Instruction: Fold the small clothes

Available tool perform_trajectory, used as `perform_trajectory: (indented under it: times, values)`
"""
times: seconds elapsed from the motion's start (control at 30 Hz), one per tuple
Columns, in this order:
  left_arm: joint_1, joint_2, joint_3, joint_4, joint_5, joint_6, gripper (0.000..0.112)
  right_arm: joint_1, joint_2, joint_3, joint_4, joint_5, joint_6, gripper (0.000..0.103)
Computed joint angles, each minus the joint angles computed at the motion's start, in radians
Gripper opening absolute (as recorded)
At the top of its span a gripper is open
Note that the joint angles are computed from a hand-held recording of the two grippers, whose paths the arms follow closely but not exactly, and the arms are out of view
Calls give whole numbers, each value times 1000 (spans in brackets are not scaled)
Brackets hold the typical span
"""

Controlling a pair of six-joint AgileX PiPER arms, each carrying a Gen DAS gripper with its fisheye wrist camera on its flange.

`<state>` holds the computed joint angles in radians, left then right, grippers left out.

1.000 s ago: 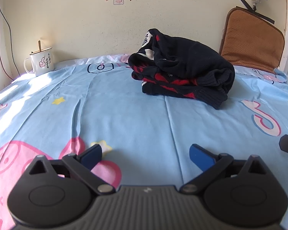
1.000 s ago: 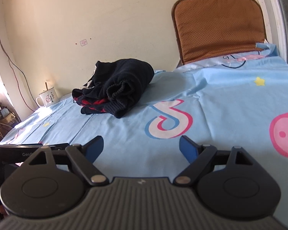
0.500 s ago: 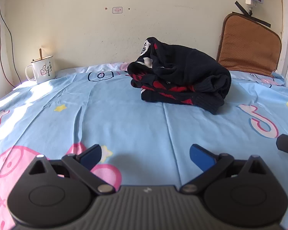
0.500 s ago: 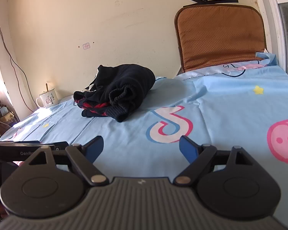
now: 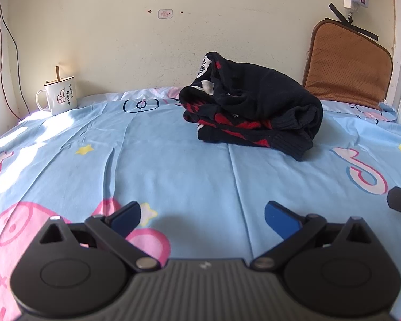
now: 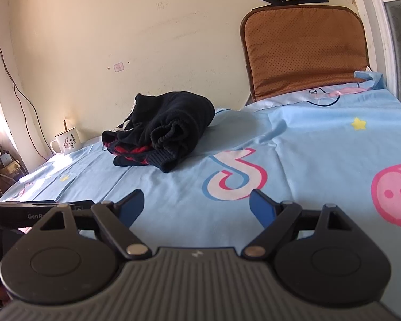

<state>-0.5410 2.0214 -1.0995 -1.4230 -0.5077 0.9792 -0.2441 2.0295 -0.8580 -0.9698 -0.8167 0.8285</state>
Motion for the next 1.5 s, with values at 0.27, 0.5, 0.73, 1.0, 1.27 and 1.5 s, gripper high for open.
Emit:
perform_trajectory:
  times: [0.27,0.5,0.73,1.0,1.27,1.5]
  values:
    - [-1,-1,6,23,0,-19,102,-4,3,0,-1,-9,9,88]
    - [-5,-7,25,87,-10,-83,103,-9,5,-9,-14,-5,46,88]
    - [-17,-10,43,147,-37,-138,103,-7,7,-14,-12,5,53,88]
    - [8,-11,34,133,14,-135,103,-8,9,-25,-31,14,78,88]
    - [16,-7,19,82,36,-89,103,-12,11,-27,-36,10,93,88]
    - [25,-12,31,130,53,-143,103,-10,17,-49,-61,34,134,88]
